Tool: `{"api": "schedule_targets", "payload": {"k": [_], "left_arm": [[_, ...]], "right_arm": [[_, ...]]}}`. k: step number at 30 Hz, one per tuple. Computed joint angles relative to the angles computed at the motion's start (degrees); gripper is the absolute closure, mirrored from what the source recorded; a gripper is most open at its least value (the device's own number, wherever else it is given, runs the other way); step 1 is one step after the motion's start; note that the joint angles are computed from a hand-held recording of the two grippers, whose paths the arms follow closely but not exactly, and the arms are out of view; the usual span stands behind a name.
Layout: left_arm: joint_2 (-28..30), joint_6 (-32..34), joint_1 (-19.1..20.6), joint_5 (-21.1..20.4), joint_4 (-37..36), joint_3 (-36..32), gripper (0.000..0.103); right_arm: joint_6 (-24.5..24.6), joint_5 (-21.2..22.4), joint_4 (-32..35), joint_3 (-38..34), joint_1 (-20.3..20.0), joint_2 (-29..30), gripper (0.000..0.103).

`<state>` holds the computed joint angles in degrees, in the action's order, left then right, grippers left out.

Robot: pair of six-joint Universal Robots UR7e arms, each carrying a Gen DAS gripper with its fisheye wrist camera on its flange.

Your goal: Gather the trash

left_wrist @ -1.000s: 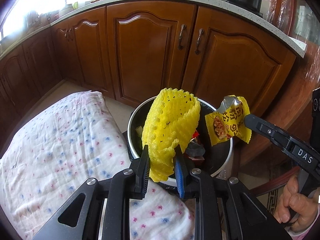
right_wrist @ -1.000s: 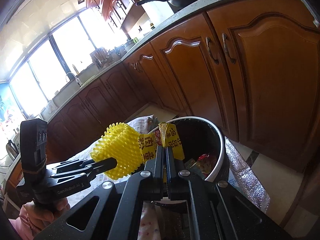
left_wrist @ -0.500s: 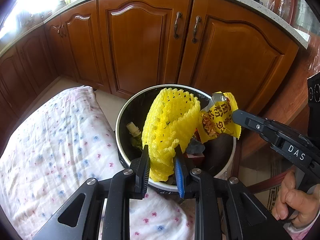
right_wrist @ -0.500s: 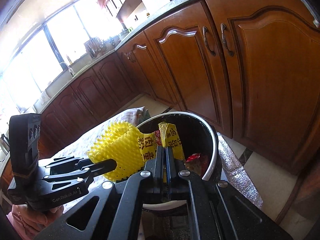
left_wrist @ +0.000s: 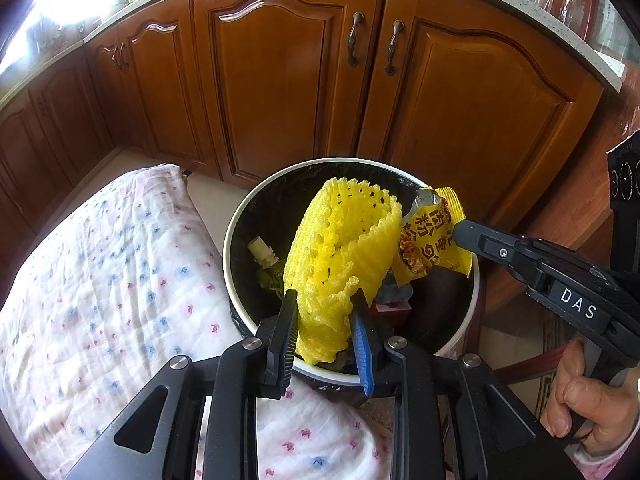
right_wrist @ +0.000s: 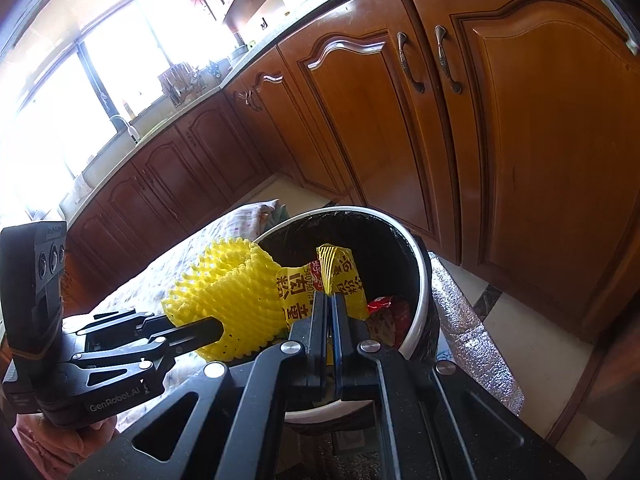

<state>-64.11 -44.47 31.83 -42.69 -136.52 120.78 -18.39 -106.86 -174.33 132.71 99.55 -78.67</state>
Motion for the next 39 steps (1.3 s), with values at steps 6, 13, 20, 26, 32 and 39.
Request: {"api": "schedule_targets", "payload": {"k": [6,13,20,26,32,39], "left_arm": [[0.16,-0.17,-0.09,0.34,-0.49,0.07,0.05],[-1.05,-2.25,-0.67,0.93,-0.07,1.1,0.034],[-3.65,-4.7,-2.42,1.31,-0.41,3.85,0.033],[-8.06,-10.82,-5.3,1.66,-0.91,8.8,0.032],[-14.44,-21.17,-10.11,2.48,2.87,14.89,0.032],[-24.33,-41.2,-18.98,3.49,15.45,22.03,0.029]], "right_arm": [[1.79,1.42,0.76,-0.07,-0.82,-0.43,0.084],[2.04,3.08,-0.87,1.24,-0.56,-1.96,0.06],[3.0,4.19,-1.88,2.44,0.02,-3.9,0.041],[4.5,5.86,-4.02,5.26,0.66,-5.8,0.025],[6.51,7.66,-6.99,9.77,1.37,-7.68,0.014],[8.42,6.95,-13.1,15.74,3.56,-9.44,0.008]]}}
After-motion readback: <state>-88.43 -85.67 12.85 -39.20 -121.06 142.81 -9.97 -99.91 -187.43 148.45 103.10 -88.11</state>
